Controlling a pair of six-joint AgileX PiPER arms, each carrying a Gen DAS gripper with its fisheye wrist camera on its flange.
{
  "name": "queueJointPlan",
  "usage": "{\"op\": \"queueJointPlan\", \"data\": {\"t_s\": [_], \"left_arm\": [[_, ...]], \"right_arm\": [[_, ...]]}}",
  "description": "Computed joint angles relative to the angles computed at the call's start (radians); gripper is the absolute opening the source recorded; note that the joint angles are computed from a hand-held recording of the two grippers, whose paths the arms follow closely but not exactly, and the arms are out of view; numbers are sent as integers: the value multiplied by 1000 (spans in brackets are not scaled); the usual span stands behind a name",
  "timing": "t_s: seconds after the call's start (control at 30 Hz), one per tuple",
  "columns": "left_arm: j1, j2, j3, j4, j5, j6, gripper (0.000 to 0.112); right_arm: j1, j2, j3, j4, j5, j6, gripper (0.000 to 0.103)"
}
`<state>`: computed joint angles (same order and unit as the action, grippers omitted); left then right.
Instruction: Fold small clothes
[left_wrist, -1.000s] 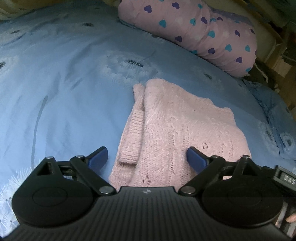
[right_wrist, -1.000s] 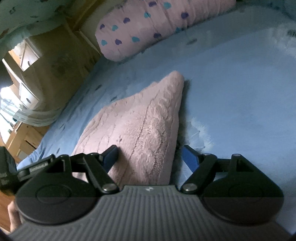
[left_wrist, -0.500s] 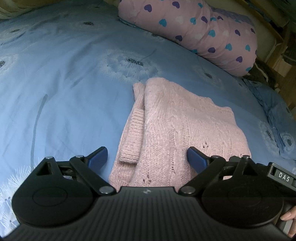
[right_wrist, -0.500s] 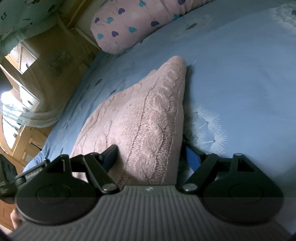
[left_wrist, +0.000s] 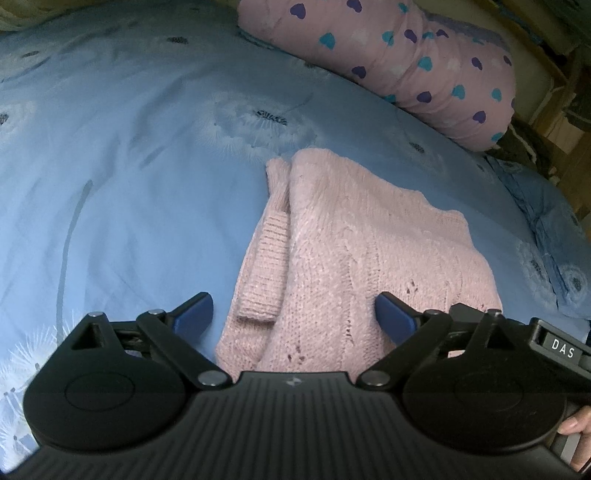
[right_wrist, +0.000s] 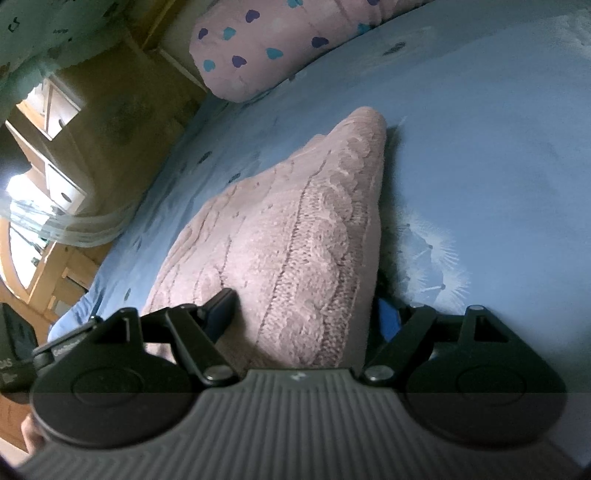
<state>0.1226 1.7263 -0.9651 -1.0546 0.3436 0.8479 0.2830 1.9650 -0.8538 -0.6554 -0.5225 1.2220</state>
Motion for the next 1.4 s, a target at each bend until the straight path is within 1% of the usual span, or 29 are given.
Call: {"op": "queueJointPlan", "data": {"t_s": [0.17,0.23,0.37,0.4,0.43,0.47,0.53,0.6,0.73,0.8,0.9,0.97,1.03,1.17,1.27,1.3,1.33,1.37,1.4], "left_arm": [[-3,6,0,-13,0,10,98],[-1,14,0,-48,7,42,98],[13,42,2,-188,50,164,98],[12,44,8,-222,51,201,97],[12,45,13,-257,57,240,92],[19,47,15,-293,85,278,88],[42,54,12,-320,148,299,74],[61,54,10,-337,199,322,64],[89,46,10,-320,273,304,61],[102,42,10,-301,324,280,60],[100,13,36,-287,387,272,59],[82,-28,72,-274,407,275,59],[58,-69,113,-270,416,277,59],[-21,-137,159,-220,430,208,59],[-103,-203,211,-210,407,194,59],[-133,-223,223,-196,393,178,59],[-178,-248,235,-166,356,144,59],[-227,-273,245,-133,302,110,59],[-285,-302,258,-83,228,64,59]], "right_arm": [[-3,8,-13,-22,-4,10,80],[-2,14,-13,-10,-15,1,79],[2,27,-21,9,-32,-10,71],[3,29,-24,13,-35,-7,66],[2,30,-27,13,-38,-4,62],[1,30,-30,8,-40,1,60],[1,19,-31,-5,-37,8,53],[1,2,-29,-19,-33,15,50],[-15,-38,-6,-43,-74,68,48],[-29,-68,13,-88,-100,122,48],[-30,-130,46,-118,-78,141,48],[-48,-175,85,-147,-84,160,48],[-78,-229,138,-182,-98,191,48],[-160,-358,270,-292,-116,257,48],[-243,-468,383,-387,-131,311,48],[-285,-513,417,-446,-133,353,48],[-325,-548,443,-503,-140,390,48],[-374,-584,471,-566,-151,429,48],[-424,-609,494,-623,-163,462,48]]}}
